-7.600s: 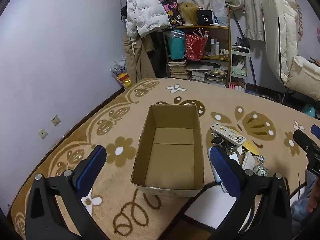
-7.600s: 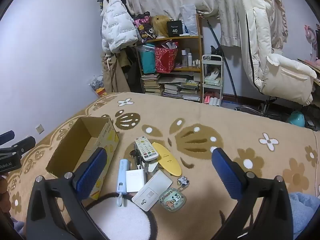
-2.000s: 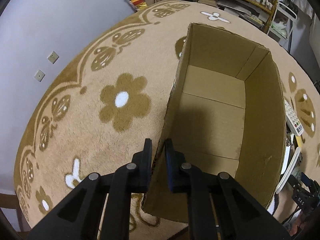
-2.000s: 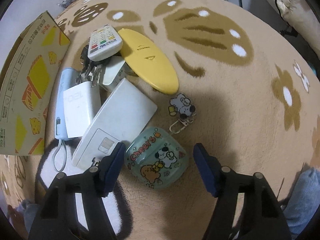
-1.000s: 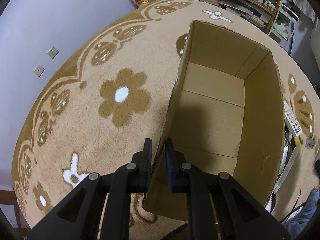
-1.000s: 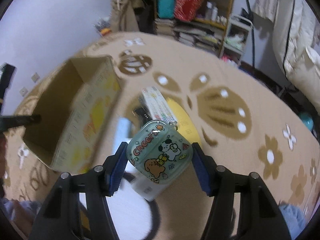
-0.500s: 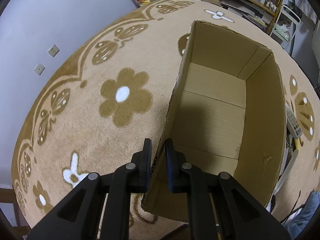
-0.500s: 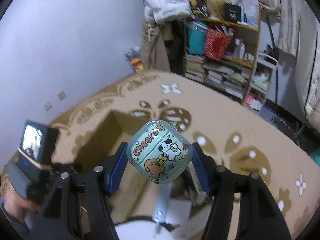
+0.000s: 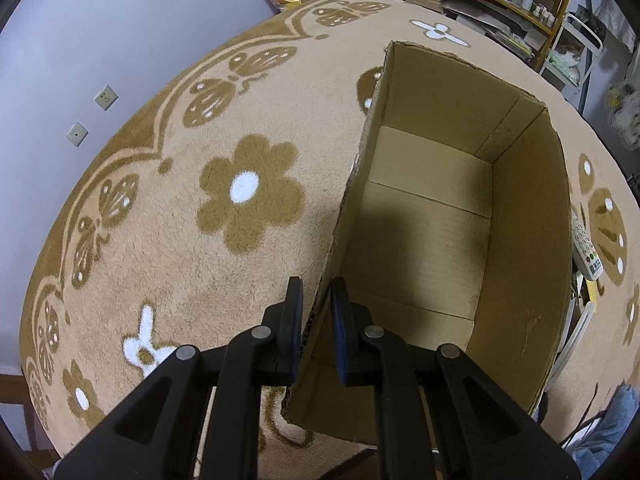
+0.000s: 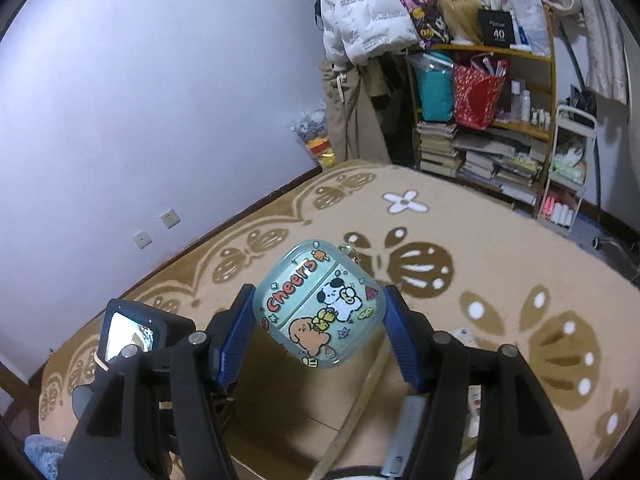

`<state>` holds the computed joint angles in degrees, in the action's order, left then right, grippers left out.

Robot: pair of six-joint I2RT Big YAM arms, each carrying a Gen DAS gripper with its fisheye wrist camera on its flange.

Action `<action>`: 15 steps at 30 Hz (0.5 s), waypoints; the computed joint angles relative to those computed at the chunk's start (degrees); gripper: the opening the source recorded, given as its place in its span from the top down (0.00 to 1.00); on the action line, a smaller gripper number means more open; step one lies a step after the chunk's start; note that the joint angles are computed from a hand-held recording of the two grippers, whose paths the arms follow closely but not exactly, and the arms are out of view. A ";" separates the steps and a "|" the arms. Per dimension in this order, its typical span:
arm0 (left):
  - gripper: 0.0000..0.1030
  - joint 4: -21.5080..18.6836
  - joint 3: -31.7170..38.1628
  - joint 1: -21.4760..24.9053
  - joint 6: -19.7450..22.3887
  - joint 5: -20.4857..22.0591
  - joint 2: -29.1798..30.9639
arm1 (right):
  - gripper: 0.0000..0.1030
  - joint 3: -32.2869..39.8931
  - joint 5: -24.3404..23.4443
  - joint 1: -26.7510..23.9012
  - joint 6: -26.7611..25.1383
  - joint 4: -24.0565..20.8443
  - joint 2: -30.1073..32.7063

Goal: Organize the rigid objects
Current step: 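Lift the green cartoon case with the right tool and drop it into the box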

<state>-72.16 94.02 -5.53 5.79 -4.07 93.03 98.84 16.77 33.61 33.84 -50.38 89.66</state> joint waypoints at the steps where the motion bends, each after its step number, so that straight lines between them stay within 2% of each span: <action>1: 0.88 0.07 -0.06 0.00 0.02 0.01 -0.02 | 0.35 -0.22 -0.36 0.07 0.34 0.11 0.25; 11: 0.88 0.49 -0.45 -0.27 0.57 -0.66 -0.18 | 0.35 -4.54 -6.09 -0.68 4.10 1.18 2.12; 15: 0.88 0.47 -0.46 -0.25 0.61 -0.66 -0.18 | 0.35 -4.36 -7.00 -1.06 4.02 0.82 3.18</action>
